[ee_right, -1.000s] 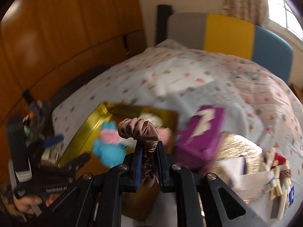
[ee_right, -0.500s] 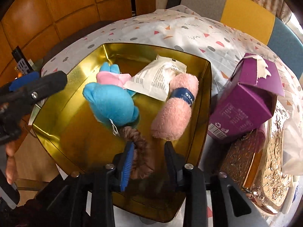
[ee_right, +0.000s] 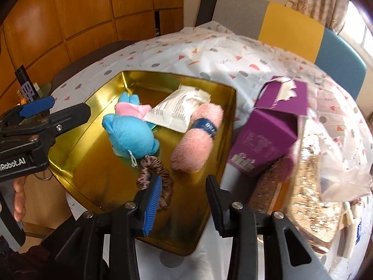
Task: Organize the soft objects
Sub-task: 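Move both grippers back toward the remaining gloves and pillow on the bed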
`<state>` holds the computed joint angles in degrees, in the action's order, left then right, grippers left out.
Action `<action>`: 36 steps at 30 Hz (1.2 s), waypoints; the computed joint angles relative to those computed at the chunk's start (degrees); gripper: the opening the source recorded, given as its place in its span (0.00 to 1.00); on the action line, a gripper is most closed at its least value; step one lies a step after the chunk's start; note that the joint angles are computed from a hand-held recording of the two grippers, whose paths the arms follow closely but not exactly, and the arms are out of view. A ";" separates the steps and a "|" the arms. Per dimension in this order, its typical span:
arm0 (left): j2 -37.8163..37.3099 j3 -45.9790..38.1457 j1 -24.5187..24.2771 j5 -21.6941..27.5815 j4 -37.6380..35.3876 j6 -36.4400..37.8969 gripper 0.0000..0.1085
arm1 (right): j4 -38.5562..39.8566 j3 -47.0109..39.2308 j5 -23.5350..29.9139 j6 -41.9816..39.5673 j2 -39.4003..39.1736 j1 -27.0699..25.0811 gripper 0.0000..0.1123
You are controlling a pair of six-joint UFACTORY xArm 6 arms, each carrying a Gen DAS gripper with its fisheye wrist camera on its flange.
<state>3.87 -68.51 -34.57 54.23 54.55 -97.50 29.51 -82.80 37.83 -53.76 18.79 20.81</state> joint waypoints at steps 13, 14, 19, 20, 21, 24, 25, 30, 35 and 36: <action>3.42 -6.16 -2.33 1.32 0.65 6.33 0.95 | 10.53 -0.94 -1.82 -4.91 -2.92 -7.30 0.35; 3.73 -6.71 -2.44 1.30 0.62 6.85 0.95 | 10.70 -1.52 -1.90 -4.51 -2.71 -8.08 0.35; 5.44 -9.52 -2.93 0.96 0.57 9.74 0.95 | 10.80 -4.96 -2.61 -1.53 -0.98 -12.05 0.35; 5.90 -10.30 -3.02 0.91 0.48 10.47 0.95 | 10.67 -5.62 -2.92 -0.83 -0.58 -12.91 0.35; 6.30 -10.96 -3.10 0.89 0.40 11.06 0.95 | 10.43 -6.58 -3.01 0.11 0.06 -13.79 0.35; 7.61 -13.53 -3.65 1.64 0.97 12.97 0.95 | 8.61 -9.73 -3.67 4.18 2.47 -16.31 0.35; 8.05 -14.39 -3.73 1.59 1.12 13.90 0.95 | 7.79 -10.81 -4.18 5.85 3.43 -17.16 0.35; 10.30 -19.10 -3.11 -0.32 0.25 17.83 0.95 | 1.17 -17.94 -5.63 17.46 9.86 -21.68 0.35; 15.67 -28.27 -2.65 -3.33 -1.80 26.37 0.95 | -5.65 -23.81 -5.49 28.42 16.33 -25.54 0.35; 17.38 -31.00 -2.56 -4.22 -3.18 29.07 0.95 | -6.00 -23.66 -5.62 29.35 16.76 -26.25 0.35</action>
<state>21.26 -99.51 -37.12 50.01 51.38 -68.44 23.51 -106.46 32.21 -24.41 35.55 -5.44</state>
